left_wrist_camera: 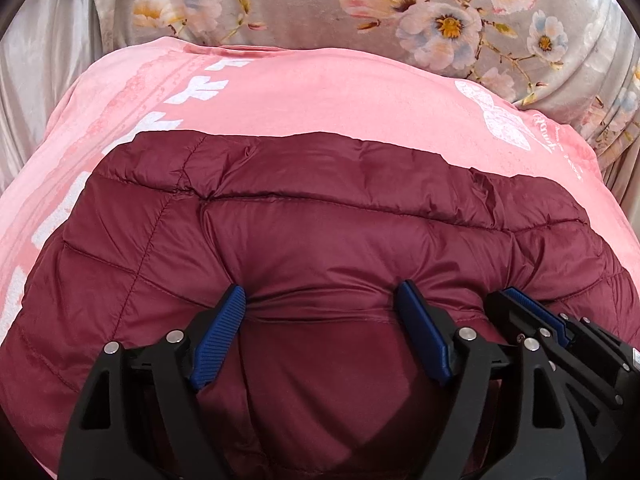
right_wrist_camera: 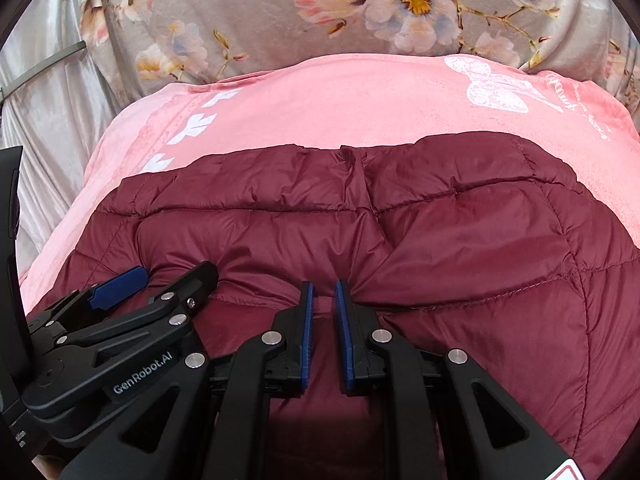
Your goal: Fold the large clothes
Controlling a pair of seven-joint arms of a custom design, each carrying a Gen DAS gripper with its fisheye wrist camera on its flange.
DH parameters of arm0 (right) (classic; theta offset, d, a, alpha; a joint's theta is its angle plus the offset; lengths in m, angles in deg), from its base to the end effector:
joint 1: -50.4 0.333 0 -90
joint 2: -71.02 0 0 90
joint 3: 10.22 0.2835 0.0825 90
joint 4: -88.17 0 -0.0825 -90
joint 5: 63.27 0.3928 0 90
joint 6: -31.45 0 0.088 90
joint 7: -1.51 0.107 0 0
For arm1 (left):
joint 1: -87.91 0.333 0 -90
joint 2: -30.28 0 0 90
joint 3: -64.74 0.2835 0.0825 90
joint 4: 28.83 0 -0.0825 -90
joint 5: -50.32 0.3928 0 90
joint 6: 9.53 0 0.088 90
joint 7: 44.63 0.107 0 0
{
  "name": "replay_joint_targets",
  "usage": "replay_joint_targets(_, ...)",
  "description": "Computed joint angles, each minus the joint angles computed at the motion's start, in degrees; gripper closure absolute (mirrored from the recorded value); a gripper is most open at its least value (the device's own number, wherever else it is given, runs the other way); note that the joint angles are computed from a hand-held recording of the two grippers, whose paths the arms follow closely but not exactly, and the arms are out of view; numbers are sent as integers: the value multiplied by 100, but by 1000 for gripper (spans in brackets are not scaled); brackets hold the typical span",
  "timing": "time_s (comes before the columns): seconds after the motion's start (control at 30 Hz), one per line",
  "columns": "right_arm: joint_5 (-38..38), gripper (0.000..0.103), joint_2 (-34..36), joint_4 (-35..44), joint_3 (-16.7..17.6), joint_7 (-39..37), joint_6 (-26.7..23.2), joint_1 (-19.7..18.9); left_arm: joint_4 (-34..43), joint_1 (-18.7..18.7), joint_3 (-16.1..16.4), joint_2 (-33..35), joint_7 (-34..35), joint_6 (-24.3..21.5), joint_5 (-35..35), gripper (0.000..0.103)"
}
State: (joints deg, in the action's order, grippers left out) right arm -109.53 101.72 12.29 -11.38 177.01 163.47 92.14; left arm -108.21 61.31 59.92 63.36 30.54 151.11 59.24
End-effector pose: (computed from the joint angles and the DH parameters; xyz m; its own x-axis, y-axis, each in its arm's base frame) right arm 0.5718 0.4745 0.4491 -0.2740 -0.9464 -0.1711 -0.6261 0.3106 -0.7152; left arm 0.6497 -0.3874 0.4468 -0.4076 -0.9082 0.0952 -0.6372 0.2082 -0.7421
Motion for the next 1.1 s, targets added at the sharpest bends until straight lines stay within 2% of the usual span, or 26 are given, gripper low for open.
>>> replay_joint_targets(0.5, -30, 88, -64, -150, 4, 114, 188, -36, 65, -7, -11, 65, -6, -17, 10, 23)
replay_joint_targets(0.8, -98, 89, -227, -466, 15, 387, 620, -130, 94, 5, -49, 91, 47, -16, -80, 19)
replay_joint_targets(0.87, -172, 89, -315, -564, -12, 536, 581, -91, -102, 212, -272, -27, 263, 122, -321, 18)
replay_joint_targets(0.93, -247, 87, -435, -622, 9, 808, 280, 40, -710, 744, -816, -420, 767, 389, -1000, 18)
replay_joint_targets(1.0, -343, 86, -561, -742, 106, 865, 318, 76, -1568, 1595, -1643, -996, 1576, 784, -2171, 18)
replay_joint_targets(1.03, -408, 86, -576, -702, 169, 813, 221, 150, -1809, 1890, -1906, -1182, 1917, 853, -2625, 18)
replay_joint_targets(1.07, -451, 86, -590, -702, 217, 784, 234, 179, -2046, 2112, -2059, -1386, 2161, 910, -3020, 16)
replay_joint_targets(1.1, -457, 86, -573, -673, 277, 717, 303, 196, -2246, 2192, -2050, -1570, 2244, 962, -3270, 15)
